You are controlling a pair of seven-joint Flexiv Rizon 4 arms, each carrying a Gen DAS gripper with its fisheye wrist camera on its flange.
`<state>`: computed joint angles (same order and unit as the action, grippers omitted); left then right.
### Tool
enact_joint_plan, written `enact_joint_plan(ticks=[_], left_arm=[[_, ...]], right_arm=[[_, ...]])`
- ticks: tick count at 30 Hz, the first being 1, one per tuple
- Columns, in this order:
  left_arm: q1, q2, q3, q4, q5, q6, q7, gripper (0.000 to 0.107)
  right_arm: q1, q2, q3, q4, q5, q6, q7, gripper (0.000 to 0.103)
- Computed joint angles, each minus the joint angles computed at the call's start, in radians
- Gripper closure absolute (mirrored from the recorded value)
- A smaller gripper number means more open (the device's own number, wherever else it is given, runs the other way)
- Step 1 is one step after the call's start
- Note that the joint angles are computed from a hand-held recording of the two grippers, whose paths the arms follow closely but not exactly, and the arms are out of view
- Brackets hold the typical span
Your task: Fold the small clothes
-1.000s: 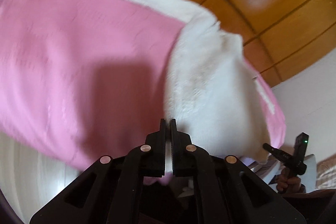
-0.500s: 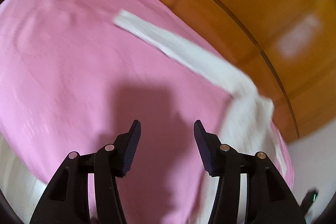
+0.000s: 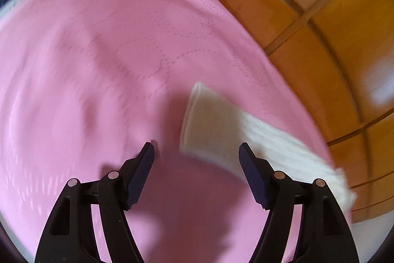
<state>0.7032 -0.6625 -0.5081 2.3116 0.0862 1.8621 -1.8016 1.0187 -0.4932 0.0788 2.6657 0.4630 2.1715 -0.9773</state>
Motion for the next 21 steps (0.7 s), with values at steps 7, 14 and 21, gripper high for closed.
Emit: enact_joint_plan(ticks=[7, 14, 21], left_arm=[[-0.173, 0.028, 0.157, -0.119, -0.079, -0.1, 0.146, 0.099], [-0.047, 0.157, 0.208, -0.044, -0.059, 0.17, 0.007, 0.101], [-0.179, 0.197, 0.456, -0.031, -0.081, 0.157, 0.035, 0.102]], right_arm=[[0.014, 0.0, -0.027, -0.024, -0.02, -0.048, -0.017, 0.011], [0.02, -0.01, -0.044, -0.024, -0.029, -0.048, -0.022, 0.01], [0.163, -0.025, -0.168, -0.069, 0.012, -0.121, -0.046, 0.003]])
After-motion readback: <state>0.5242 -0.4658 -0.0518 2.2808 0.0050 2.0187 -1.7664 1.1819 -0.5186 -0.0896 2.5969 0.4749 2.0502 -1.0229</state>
